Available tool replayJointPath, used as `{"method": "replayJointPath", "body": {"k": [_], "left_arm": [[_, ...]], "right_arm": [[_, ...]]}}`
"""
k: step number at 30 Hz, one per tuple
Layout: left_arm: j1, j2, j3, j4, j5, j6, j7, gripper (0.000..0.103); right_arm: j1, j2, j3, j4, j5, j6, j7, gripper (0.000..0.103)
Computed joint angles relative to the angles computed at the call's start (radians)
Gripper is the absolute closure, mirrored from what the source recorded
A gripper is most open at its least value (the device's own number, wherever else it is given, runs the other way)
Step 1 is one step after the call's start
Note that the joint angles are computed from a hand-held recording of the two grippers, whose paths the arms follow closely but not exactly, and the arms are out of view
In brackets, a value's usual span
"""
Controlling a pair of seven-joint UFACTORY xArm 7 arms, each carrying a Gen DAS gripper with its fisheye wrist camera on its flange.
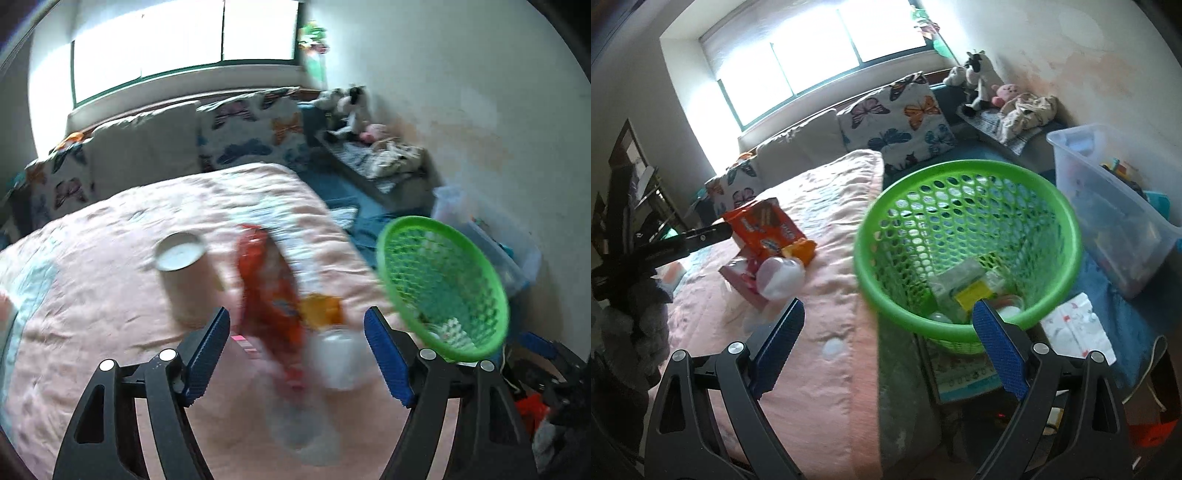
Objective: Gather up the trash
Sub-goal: 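Return to the bed and grasp the red snack wrapper with the left tool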
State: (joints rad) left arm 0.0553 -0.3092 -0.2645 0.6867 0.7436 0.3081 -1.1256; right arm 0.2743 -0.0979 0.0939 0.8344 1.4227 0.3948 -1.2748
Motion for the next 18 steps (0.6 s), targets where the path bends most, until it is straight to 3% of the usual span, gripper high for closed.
{"method": "replayJointPath", "body": {"k": [3,6,14,18], "left_arm": [[0.016,0.006,0.018,-0.009,0.008,-0.003,0.007,0.032],[0.001,0.036,0.057,-0.012,-0.049,-0.033,0.062,0.034],[-0.021,0.138,0.097,0.024,-0.141,-0.08,0.13,0.049],[-0.032,0.167,0.105,0.047,-0.126,-0.07,0.128,0.076]], "right_arm": [[0.009,0.01,0.01,0.008,-0.016,0.003,0.016,0.011],[0.018,0.015,0.019,0.012,-0.027,0.007,0.024,0.012],[0.04,0.048,0.038,0.038,-0.069,0.016,0.047,0.013],[0.045,0.07,0.046,0.055,-0.091,0.018,0.062,0.014]]}}
